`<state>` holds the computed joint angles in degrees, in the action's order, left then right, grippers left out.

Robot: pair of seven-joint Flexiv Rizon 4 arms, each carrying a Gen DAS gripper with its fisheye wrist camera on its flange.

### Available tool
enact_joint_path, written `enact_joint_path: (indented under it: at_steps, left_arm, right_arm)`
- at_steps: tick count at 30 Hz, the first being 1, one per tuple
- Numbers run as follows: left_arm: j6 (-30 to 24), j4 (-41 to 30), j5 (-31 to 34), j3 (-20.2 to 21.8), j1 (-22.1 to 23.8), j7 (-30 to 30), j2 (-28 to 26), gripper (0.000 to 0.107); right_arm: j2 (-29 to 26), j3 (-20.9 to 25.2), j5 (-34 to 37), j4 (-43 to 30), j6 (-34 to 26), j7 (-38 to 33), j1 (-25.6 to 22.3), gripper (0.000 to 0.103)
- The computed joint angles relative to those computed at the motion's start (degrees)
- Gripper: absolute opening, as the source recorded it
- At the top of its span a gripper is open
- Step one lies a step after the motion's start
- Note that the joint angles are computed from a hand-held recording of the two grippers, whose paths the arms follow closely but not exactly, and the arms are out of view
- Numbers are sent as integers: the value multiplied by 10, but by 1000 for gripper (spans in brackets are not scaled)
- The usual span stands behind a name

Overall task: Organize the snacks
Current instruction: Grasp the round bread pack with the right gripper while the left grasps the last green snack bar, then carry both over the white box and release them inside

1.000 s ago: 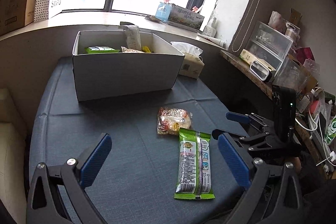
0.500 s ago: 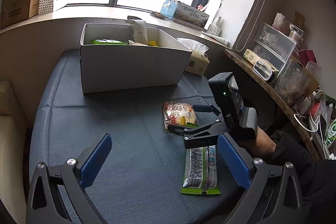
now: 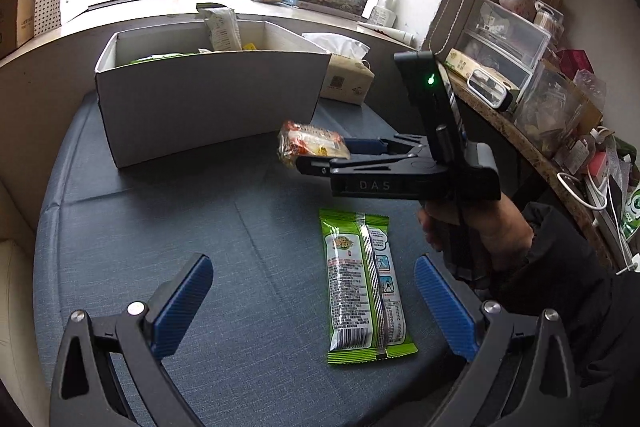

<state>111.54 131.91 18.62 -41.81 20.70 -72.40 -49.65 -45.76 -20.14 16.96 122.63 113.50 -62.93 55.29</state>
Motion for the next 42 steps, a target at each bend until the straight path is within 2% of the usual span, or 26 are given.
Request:
enact_joint_path:
  at_steps: [3, 6, 8, 11, 13, 15, 17, 18, 20, 22, 26, 28, 31, 39, 42]
  left_arm:
    - [-25, -21, -11, 22, -49, 18, 7, 103]
    - [-39, -45, -34, 71, -127, 37, 20, 103]
    - [-61, -63, -60, 112, -186, 48, 33, 103]
    - [-78, -84, -91, 157, -249, 64, 35, 103]
    - [-91, -93, -107, 164, -264, 72, 31, 103]
    - [-110, -99, -121, 161, -267, 80, 27, 103]
    - [-111, -104, -139, 186, -296, 79, 30, 101]
    - [-109, -106, -146, 198, -309, 79, 32, 98]
    - [-86, -101, -144, 217, -325, 73, 31, 83]
    - [-76, -95, -148, 208, -315, 76, 32, 72]
    - [-68, -82, -132, 153, -245, 77, 15, 65]
    - [-51, -75, -128, 150, -231, 68, 16, 65]
    - [-15, -57, -102, 117, -178, 50, 12, 65]
    - [82, -37, -17, 69, -71, -29, 16, 65]
    - [103, -43, 5, 77, -62, -54, 30, 65]
  right_arm:
    - [27, -2, 32, 40, 40, -3, 14, 78]
    - [39, -45, 107, 80, 67, -19, 84, 78]
    - [49, -49, 154, 106, 86, -20, 111, 78]
    - [53, -68, 227, 137, 100, -18, 155, 78]
    - [63, -41, 251, 158, 136, -11, 147, 78]
    - [66, -33, 286, 168, 145, -17, 156, 78]
    - [70, -25, 316, 173, 150, -22, 162, 78]
    - [72, -13, 326, 175, 158, -22, 157, 78]
    - [72, 20, 332, 176, 181, -21, 137, 78]
    - [74, 33, 345, 173, 185, -32, 132, 78]
    - [83, 50, 359, 162, 187, -65, 123, 78]
    - [87, 52, 370, 152, 182, -86, 124, 78]
    - [92, 59, 375, 137, 170, -117, 118, 78]
    - [110, 70, 343, 86, 140, -199, 90, 78]
    - [116, 63, 325, 63, 125, -223, 81, 78]
